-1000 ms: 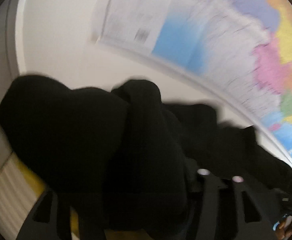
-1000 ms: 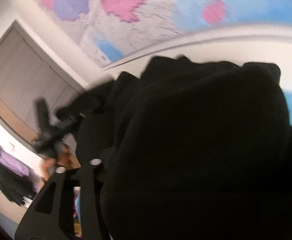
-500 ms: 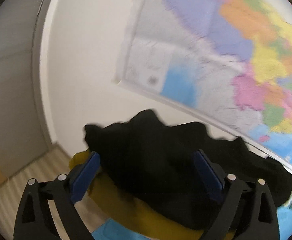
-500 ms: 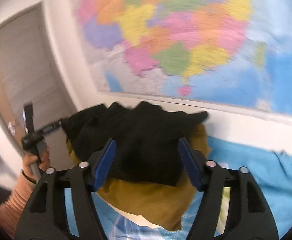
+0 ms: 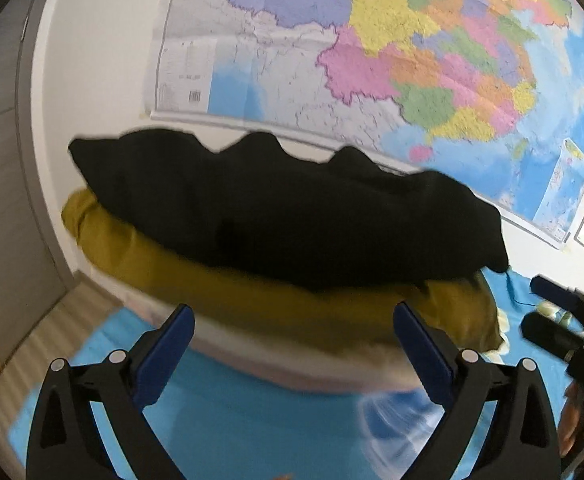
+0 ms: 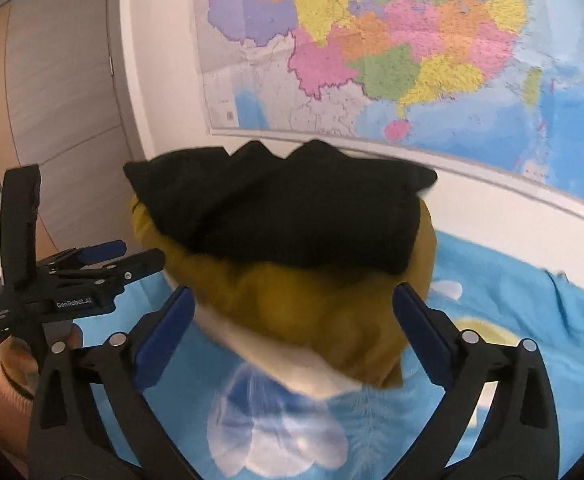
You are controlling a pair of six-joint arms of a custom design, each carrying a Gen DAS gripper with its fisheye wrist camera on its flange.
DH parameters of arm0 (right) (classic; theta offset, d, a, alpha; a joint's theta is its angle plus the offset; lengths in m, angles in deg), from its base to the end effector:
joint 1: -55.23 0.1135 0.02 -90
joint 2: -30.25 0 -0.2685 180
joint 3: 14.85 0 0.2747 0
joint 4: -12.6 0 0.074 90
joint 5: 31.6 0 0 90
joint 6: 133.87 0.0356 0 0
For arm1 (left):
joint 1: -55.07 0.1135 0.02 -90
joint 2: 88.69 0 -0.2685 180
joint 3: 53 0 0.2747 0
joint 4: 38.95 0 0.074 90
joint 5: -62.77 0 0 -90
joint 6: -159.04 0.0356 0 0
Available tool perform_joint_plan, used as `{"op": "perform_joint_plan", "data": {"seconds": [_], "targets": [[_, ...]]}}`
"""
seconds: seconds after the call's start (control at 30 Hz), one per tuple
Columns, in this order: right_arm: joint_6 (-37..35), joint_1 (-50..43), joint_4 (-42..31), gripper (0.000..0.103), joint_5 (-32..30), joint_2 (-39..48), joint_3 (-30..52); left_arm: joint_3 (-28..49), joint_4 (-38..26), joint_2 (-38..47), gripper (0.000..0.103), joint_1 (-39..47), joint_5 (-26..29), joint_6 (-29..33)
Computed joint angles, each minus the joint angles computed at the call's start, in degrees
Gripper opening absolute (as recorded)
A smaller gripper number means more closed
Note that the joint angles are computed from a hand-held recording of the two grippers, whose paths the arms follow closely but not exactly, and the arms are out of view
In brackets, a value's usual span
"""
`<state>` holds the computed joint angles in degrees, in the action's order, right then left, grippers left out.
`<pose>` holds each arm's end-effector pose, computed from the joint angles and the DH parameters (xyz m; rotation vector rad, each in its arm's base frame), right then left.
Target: Fold large clothes
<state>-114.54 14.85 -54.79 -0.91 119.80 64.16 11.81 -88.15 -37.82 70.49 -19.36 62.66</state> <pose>0.2539 -0.1757 0.2416 -0.6802 2.0223 0.5008 0.2003 0.0502 0.3249 -0.3358 2.1542 -0.0605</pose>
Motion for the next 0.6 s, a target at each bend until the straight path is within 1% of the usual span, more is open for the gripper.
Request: {"op": "perform_joint_plan", "data": {"seconds": [0.07, 0.17, 0.27, 0.5, 0.6], "targets": [[-1.3, -2.1, 0.7, 0.097, -0.2, -1.1, -2.0, -1.3, -0.3, -1.6, 0.096, -2.2, -2.2, -1.8], [-5.9, -4.2, -2.7, 0.097, -0.3, 0.1, -2.1, -3.0, -1.4, -4.7, 0.096, -6.9, -8.4, -3.8], [-10.1, -5.9, -6.2, 0.097, -0.2, 1.5, -1.7, -3.6, -3.3, -7.2, 0.096, -9.3, -10.6, -5.2], [-19.8, -9.8, -12.6, 0.097, -0.8, 2.0, -1.9, -5.2, -7.5, -12.0, 0.096, -17.6, -19.9, -9.0], [-24.0, -11.4, -15.6, 0.097, -0.6, 2.3, -1.9, -5.8, -8.8, -13.2, 0.096, -20.6, -22.4, -10.2]]}}
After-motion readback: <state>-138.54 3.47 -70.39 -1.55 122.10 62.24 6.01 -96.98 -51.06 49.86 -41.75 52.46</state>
